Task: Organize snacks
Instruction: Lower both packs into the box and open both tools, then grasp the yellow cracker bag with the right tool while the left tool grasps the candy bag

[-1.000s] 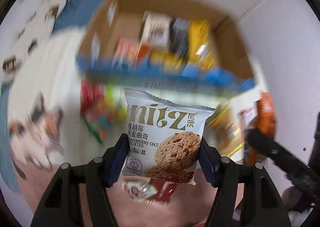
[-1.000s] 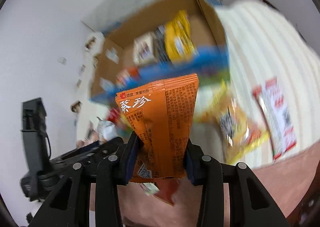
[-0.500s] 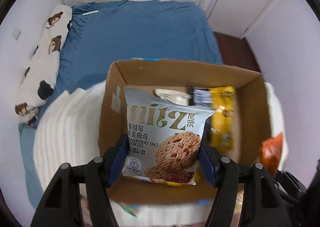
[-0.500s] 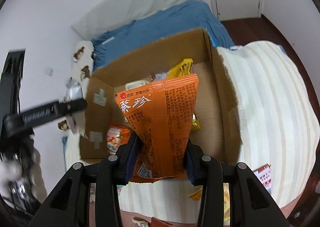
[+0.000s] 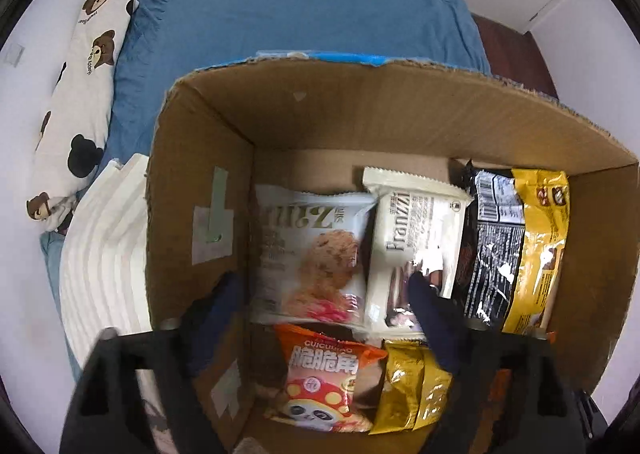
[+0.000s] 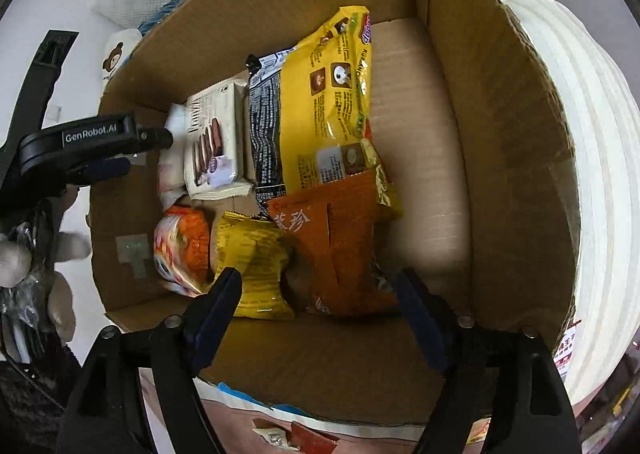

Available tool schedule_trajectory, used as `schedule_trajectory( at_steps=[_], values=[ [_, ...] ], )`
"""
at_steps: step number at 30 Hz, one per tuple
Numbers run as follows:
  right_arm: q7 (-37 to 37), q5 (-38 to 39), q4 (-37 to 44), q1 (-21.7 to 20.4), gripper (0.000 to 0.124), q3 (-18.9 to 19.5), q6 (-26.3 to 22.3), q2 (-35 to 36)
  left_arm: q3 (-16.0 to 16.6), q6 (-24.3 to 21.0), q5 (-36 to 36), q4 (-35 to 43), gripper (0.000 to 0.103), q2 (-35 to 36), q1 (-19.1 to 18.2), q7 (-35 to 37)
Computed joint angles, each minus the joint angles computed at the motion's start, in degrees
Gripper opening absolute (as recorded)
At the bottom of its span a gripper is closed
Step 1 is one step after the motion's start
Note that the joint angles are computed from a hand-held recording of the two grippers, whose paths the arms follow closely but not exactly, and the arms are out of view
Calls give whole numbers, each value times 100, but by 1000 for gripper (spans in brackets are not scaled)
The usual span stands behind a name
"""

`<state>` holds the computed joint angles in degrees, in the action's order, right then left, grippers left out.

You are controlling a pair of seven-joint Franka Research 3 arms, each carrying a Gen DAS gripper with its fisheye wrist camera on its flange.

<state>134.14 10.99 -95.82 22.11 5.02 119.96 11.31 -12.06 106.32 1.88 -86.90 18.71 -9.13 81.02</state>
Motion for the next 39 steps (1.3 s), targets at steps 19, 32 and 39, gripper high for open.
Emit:
schedule_trajectory(
  at_steps=[19,32,39],
  values=[
    [402,-1363,181,326,93,15,-239,-339,143,1657,-1202,-2418,91,-2448,83,518],
    [876,-1913,-778,345,63,406,384,-1534,512,2190,-1029,-4100,91,-4674,-386,587],
    [1189,-1743,-1688,231,63,701,832,-2482,648,2170,-791,-4962,91,-5819,-500,286]
  ],
)
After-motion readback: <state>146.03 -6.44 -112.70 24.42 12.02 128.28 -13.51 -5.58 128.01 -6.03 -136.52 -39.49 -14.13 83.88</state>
